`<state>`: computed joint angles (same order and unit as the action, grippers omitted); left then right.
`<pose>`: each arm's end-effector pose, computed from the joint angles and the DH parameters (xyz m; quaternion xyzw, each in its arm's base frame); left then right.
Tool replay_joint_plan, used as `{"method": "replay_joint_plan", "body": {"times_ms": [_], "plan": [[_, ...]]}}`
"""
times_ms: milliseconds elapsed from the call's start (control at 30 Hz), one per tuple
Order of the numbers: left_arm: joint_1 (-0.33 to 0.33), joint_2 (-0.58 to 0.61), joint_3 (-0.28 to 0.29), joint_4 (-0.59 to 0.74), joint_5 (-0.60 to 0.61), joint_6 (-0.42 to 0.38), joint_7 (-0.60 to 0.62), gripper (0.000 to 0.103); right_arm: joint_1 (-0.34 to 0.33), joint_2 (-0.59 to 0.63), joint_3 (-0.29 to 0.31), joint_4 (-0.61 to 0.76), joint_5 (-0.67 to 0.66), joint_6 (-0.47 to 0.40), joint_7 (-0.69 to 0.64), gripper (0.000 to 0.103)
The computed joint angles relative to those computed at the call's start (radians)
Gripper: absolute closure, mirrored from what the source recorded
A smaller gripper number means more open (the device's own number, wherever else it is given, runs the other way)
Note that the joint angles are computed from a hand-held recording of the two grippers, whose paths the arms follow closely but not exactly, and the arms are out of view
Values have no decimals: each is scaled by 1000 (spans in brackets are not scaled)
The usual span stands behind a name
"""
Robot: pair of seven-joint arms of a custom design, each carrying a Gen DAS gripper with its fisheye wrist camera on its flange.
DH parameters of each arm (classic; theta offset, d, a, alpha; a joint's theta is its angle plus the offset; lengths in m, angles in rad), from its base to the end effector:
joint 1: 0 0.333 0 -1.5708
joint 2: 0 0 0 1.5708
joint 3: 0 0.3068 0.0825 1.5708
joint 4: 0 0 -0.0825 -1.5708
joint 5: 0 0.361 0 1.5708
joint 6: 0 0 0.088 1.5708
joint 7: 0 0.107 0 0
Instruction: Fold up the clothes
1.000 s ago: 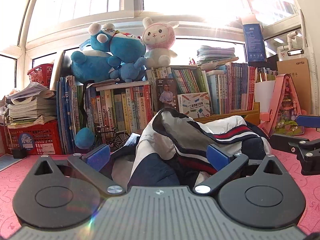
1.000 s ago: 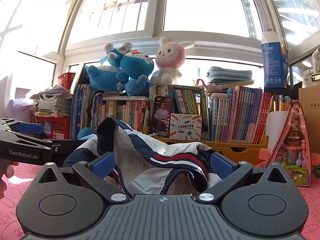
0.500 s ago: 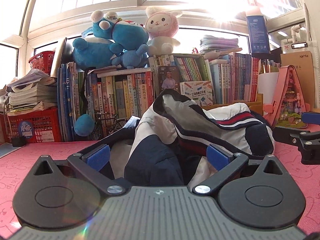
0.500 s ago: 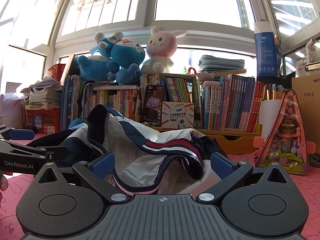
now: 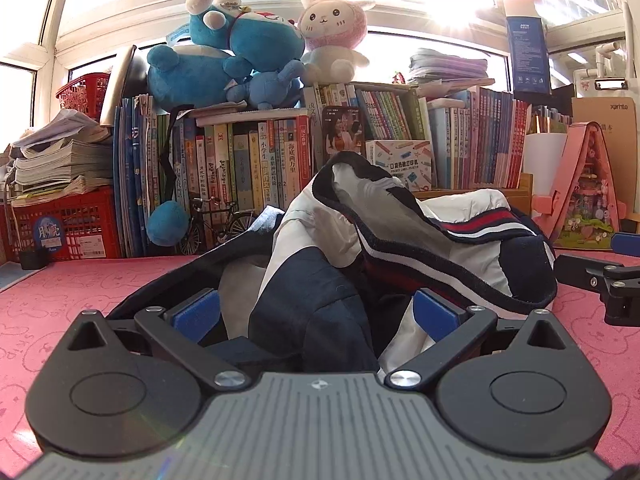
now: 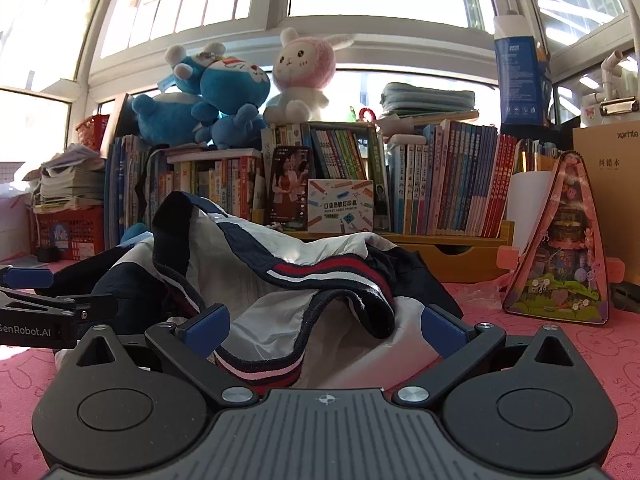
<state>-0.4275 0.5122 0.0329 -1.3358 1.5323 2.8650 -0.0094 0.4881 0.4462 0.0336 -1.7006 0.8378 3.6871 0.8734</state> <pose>0.6360 -0.3312 0.5071 -0.5182 0.6049 -0.4401 0.4146 0.6057 0.2310 0.4938 -0.5739 0.5105 -0.4248 0.4792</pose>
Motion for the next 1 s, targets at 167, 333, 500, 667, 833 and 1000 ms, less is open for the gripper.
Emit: {"method": "replay_joint_plan", "body": {"times_ms": [167,333,500,667,833,1000], "plan": [[11,10,-19,4,-118,-27,113,0,78,23,-75,75,177,-54,-166,0],[9,20,-18,8,-238,-40,215,0,65,23,-57,90,215,-71,-211,0],[-7,23,0,9,-297,-52,255,0,65,25,-58,102,244,-73,-231,0],[-15,24,8,12,-333,-62,281,0,99,38,-95,155,376,-117,-362,0],[-20,25,13,12,-348,-64,291,0,101,49,-89,200,480,-130,-484,0],[-23,26,16,16,-358,-68,297,0,55,42,-33,188,443,-124,-469,0]]}}
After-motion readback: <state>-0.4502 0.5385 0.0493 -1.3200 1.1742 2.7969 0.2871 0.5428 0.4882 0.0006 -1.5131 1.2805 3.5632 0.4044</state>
